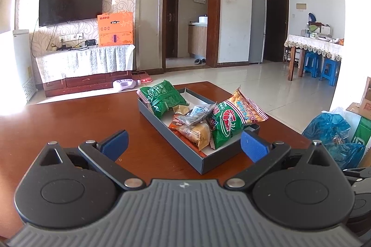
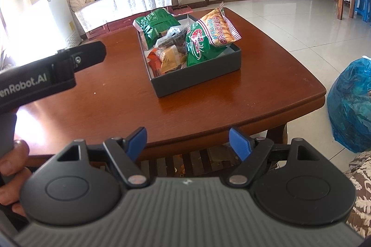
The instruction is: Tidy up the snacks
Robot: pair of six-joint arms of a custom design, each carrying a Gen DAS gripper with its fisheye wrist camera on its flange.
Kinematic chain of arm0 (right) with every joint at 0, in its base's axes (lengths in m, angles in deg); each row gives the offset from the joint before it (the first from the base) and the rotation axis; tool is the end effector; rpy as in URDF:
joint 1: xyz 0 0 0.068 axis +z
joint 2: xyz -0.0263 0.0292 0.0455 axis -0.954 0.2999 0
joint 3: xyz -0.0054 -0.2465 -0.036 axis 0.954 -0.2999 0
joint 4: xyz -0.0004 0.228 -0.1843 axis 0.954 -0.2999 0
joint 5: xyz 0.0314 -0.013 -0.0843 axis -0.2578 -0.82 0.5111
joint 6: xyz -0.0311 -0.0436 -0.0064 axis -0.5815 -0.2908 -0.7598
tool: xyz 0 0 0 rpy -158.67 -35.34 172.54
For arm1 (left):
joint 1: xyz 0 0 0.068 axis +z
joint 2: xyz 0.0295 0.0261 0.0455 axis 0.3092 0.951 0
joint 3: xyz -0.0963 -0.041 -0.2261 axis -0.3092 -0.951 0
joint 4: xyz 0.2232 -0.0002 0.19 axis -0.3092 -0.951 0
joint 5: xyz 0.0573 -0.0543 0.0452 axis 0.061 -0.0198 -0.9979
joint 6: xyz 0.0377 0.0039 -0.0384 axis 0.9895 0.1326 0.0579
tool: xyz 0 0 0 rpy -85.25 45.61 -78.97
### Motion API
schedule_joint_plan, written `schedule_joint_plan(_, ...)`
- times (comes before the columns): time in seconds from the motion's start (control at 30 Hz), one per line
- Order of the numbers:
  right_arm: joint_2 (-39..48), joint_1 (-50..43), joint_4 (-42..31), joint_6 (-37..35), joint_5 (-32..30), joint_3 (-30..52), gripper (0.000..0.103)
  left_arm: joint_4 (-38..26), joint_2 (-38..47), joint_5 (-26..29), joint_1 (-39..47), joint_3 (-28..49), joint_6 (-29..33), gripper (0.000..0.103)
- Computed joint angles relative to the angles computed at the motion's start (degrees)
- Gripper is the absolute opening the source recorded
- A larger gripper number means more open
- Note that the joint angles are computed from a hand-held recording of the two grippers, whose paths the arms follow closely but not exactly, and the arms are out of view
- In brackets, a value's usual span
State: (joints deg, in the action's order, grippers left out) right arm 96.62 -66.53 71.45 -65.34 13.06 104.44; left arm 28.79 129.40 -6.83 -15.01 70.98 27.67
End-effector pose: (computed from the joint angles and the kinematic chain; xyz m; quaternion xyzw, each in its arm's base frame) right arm 0.3304 0.0439 0.1280 -0.1004 0.9000 0.1388 0.4008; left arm 0.2301 -0.1267 0.1910 -0.0189 0.8272 0.0089 0.5615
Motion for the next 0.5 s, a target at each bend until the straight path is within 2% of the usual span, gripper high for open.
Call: schedule_joint_plan(0.5, 0.2, 0.1, 0.0, -0.1, -0.1, 0.0, 0.08, -0.7, -0.4, 0.2, 0.1, 0.1, 0.0, 0.103)
